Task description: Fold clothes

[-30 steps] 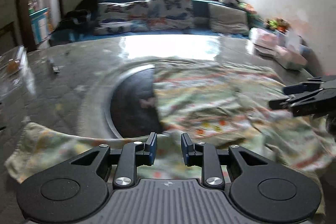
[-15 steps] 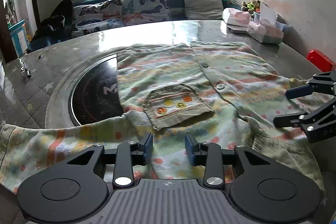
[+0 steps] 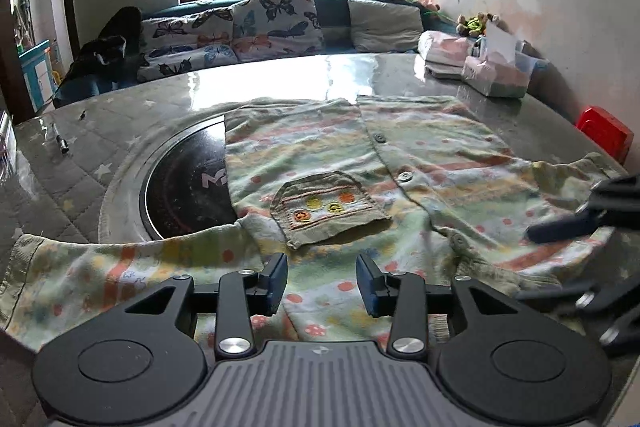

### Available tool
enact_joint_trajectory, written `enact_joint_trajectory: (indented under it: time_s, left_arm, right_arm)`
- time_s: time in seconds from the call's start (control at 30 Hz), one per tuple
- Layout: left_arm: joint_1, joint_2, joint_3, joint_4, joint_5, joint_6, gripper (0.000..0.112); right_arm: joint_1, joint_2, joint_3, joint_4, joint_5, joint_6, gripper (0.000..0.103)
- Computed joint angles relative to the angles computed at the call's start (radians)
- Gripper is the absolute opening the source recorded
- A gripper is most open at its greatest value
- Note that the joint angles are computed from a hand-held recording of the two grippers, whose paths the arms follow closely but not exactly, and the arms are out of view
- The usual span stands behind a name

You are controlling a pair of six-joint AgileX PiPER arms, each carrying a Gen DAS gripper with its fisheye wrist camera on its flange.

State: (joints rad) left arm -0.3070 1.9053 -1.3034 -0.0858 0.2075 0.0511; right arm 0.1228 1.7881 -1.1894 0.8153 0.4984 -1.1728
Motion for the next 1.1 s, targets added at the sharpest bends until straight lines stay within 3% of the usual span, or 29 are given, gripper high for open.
enact_joint_trajectory:
  time_s: [0.17, 0.4, 0.57, 0.73, 0.87, 1.1]
  left_arm:
    - [-0.003, -0.053, 0.057, -0.202, -0.024, 0.211, 0.041]
    - [-0.002, -0.119, 0.122, -0.551, -0.023, 0.578, 0.04]
    - [-0.005, -0.146, 0.148, -0.762, 0.004, 0.809, 0.04]
    - [-0.008, -0.153, 0.164, -0.937, 0.052, 1.028, 0.039]
    - [-0.027, -0.132, 0.154, -0.98, 0.102, 1.126, 0.038]
    - [-0.08, -0.087, 0.128, -0.763, 0.101, 0.986, 0.038]
  right_arm:
    - [0.041, 0.005, 0.021, 0.007, 0.004, -0.015, 0.038]
    - [0.066, 0.004, 0.045, 0.018, -0.016, -0.026, 0.031]
    - [0.059, -0.008, 0.061, 0.04, -0.037, -0.019, 0.007]
    - [-0.006, -0.027, 0.051, 0.104, 0.014, -0.011, 0.005]
    - [-0.048, -0.033, 0.043, 0.139, 0.035, 0.002, 0.005]
    - [-0.077, -0.031, 0.052, 0.185, 0.041, -0.012, 0.005]
